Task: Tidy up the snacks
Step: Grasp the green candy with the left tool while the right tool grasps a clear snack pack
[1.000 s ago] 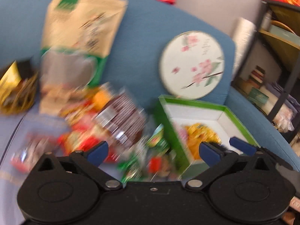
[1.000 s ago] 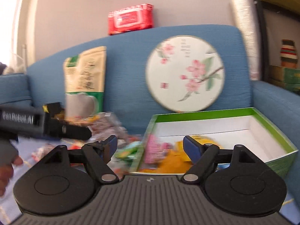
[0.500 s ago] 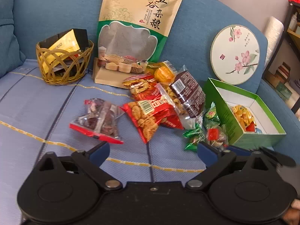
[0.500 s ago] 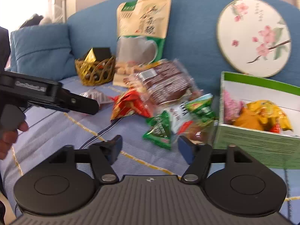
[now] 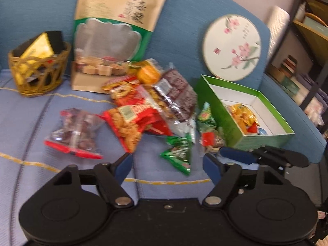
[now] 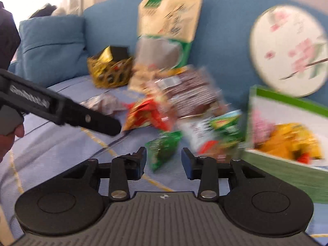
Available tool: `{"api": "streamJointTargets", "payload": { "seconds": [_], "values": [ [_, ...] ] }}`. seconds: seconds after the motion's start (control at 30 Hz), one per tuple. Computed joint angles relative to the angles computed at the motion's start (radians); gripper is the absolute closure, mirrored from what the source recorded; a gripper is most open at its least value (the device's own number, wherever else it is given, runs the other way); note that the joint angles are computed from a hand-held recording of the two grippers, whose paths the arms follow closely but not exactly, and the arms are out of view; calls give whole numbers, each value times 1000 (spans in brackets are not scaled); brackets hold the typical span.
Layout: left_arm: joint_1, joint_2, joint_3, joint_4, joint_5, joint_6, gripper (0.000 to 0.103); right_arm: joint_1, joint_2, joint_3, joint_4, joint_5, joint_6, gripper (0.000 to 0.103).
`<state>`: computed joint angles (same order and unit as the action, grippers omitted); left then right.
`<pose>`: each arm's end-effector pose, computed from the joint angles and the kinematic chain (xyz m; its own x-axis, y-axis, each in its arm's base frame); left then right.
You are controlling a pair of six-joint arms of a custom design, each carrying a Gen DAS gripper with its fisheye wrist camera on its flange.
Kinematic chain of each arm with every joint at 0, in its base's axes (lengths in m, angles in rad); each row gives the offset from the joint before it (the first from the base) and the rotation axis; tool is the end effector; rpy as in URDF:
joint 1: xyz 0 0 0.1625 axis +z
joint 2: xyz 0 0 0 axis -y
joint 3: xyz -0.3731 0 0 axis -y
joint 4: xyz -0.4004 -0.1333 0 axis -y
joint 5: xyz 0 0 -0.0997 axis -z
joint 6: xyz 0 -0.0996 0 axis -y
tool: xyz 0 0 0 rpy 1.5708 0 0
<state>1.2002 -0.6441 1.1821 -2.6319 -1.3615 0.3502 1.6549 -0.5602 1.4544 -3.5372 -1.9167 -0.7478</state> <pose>-0.1379 -0.7802 0.1468 -0.7841 0.5189 -0.3405 0.6204 0.6701 -0.4075 0.1577 -0.6859 0.0913 -0.6783 -0.1644 0.7161 -0.6840 0.4974 -0.5337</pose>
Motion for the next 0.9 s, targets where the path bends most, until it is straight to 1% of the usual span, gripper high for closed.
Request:
{"api": "streamJointTargets", "payload": {
  "seconds": [0.03,0.13,0.23,0.27,0.3,0.33,0.4,0.47,0.53,0.6,0.63,0.7,0.73,0.77,0.83,0.87,0.9],
  "values": [
    [-1,11,-11,7,-7,1,19,0,1,-1,-11,-20,-3,39],
    [-9,53,-45,-1,-10,16,19,-7,-2,-7,-25,-50,24,39],
    [-18,107,-92,-19,15,41,20,-17,-11,4,-22,-37,52,39],
    [-19,125,-109,-15,21,44,27,-17,-9,4,-20,-38,46,39],
    [-19,141,-129,-1,25,42,31,-15,2,-7,-24,-42,35,39],
    [-17,157,-150,19,27,41,34,-14,9,-10,-39,-44,21,39],
    [-14,181,-183,56,49,40,36,-17,27,-28,-54,-28,-7,39],
    [-4,174,-170,37,34,41,38,-19,47,-51,-70,-17,-47,39],
    [1,144,-144,49,23,12,42,-18,87,-99,-109,-14,-110,39],
    [2,104,-94,35,22,22,43,-18,133,-159,-137,-9,-162,34],
    [1,84,-68,25,26,37,46,-18,153,-187,-135,-23,-177,32],
    [1,54,-35,22,35,56,47,-12,176,-225,-104,-87,-178,25],
    [1,42,-25,27,44,57,50,-10,176,-223,-107,-94,-187,25],
    [2,33,-18,30,46,54,55,-11,152,-195,-84,-75,-170,24],
    [4,23,-9,29,48,43,56,-18,73,-109,-13,0,-63,24],
    [4,16,-3,27,49,41,55,-21,43,-76,4,30,-24,28],
    [6,9,6,21,46,41,55,-24,21,-49,3,57,3,31]
  ]
}}
